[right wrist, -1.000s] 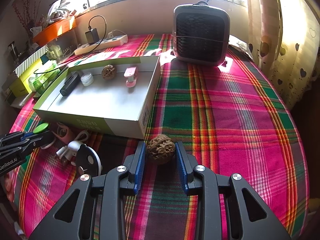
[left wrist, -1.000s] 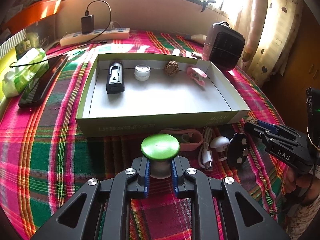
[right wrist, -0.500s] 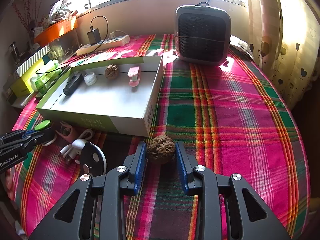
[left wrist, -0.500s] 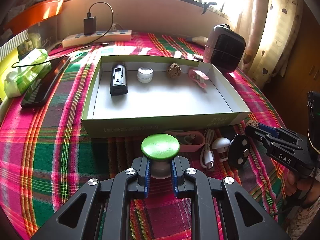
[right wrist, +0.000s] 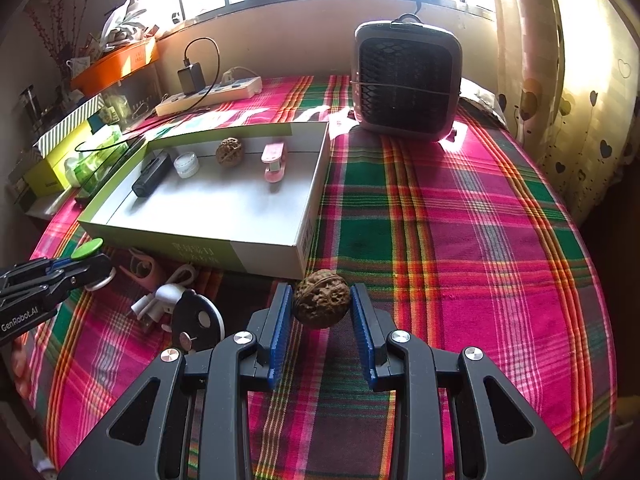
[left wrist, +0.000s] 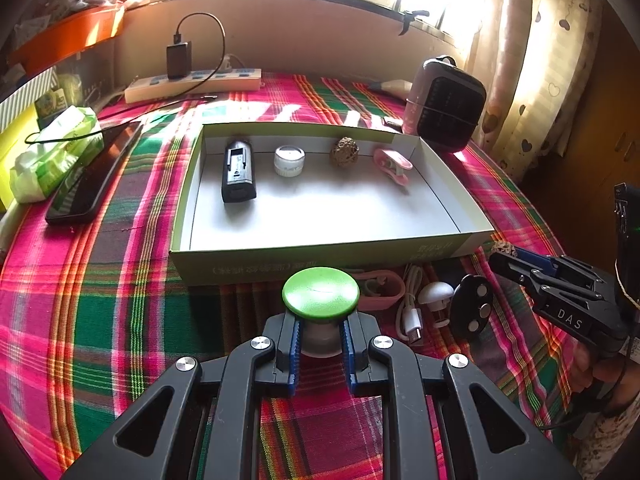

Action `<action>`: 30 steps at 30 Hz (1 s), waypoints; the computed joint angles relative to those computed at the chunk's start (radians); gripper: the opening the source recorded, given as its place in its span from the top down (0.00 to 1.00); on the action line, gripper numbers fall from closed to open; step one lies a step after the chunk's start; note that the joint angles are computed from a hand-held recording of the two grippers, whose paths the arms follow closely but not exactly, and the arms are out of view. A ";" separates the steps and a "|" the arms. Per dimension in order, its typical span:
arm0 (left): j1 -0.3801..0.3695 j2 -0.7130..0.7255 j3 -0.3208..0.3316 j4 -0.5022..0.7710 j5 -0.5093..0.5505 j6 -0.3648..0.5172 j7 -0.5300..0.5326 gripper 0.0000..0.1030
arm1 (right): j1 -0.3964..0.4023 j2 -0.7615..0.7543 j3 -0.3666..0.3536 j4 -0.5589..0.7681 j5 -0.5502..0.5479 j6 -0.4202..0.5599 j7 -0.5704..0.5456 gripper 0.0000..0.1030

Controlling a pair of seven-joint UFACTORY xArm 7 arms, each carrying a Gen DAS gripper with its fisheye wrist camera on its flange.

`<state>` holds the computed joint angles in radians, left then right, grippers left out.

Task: Organize objects
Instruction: 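Carry the green-topped item and walnut over the box with both tools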

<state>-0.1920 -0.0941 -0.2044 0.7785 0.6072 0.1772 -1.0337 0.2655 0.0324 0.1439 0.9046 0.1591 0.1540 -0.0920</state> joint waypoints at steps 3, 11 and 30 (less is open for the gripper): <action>-0.001 -0.006 0.002 -0.002 -0.004 -0.005 0.008 0.85 | 0.001 -0.003 0.001 0.002 0.006 0.001 -0.005 0.70; 0.006 -0.017 0.001 0.002 -0.034 -0.010 0.052 0.85 | 0.010 -0.013 0.009 0.022 0.086 0.006 -0.066 0.70; 0.002 0.067 0.053 0.108 -0.081 -0.029 0.176 0.85 | 0.030 0.150 0.068 0.278 0.110 0.098 -0.148 0.70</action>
